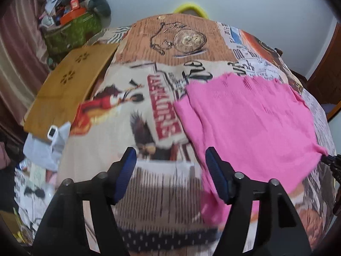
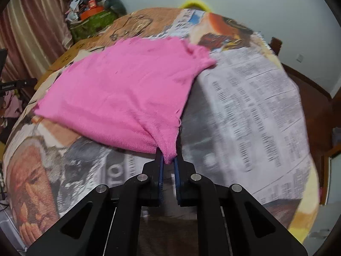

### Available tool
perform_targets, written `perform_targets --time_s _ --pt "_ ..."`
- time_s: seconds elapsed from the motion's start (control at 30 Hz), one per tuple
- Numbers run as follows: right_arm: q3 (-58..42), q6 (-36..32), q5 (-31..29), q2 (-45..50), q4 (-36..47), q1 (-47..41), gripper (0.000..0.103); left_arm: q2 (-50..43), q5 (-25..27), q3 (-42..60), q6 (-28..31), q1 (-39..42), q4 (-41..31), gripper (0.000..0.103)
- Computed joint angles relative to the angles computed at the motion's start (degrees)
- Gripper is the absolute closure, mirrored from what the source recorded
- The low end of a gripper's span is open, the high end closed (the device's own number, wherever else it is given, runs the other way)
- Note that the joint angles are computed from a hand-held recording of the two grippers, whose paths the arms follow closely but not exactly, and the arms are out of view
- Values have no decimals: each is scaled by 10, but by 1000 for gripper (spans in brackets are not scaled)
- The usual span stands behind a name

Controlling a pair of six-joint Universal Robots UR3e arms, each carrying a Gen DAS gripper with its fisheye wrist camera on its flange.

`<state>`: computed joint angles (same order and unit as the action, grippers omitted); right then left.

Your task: Fold small clothes

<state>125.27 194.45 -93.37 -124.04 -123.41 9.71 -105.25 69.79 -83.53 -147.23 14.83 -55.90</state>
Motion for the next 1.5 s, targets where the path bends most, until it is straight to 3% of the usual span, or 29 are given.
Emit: perform_targets --time_s 0.33,0.6,0.63,0.7,0.77,0.83,0.87,0.93,1.17,1.33,1.5 --pt "22 -53 -5 -90 57 -121 95 -234 10 299 -55 -85 -124 34" --pt "31 -82 27 -125 71 -192 94 -347 14 435 -38 -143 -167 34" --pt "31 -84 31 -127 74 -196 93 -354 12 444 -37 -146 -168 35" --pt "29 -85 29 -126 76 -193 92 -360 -6 452 -38 -144 -173 49" --pt "27 -94 34 -129 85 -201 86 -351 -18 438 -39 -141 -167 81" --pt "25 -91 35 -134 92 -203 77 -343 -13 424 -44 -141 -158 90" --pt "24 -88 34 -134 93 -204 68 -328 -2 397 -50 -141 -138 91" --pt "22 -75 22 -135 91 -191 62 -306 9 356 -53 -138 -113 91" --pt "2 -40 20 -119 96 -141 61 -181 40 155 -38 -88 -23 91" --pt "-13 3 9 -57 54 -64 61 -87 61 27 16 -38 -17 91" --pt "-44 47 -11 22 6 29 61 10 29 -81 101 32 -52 91"
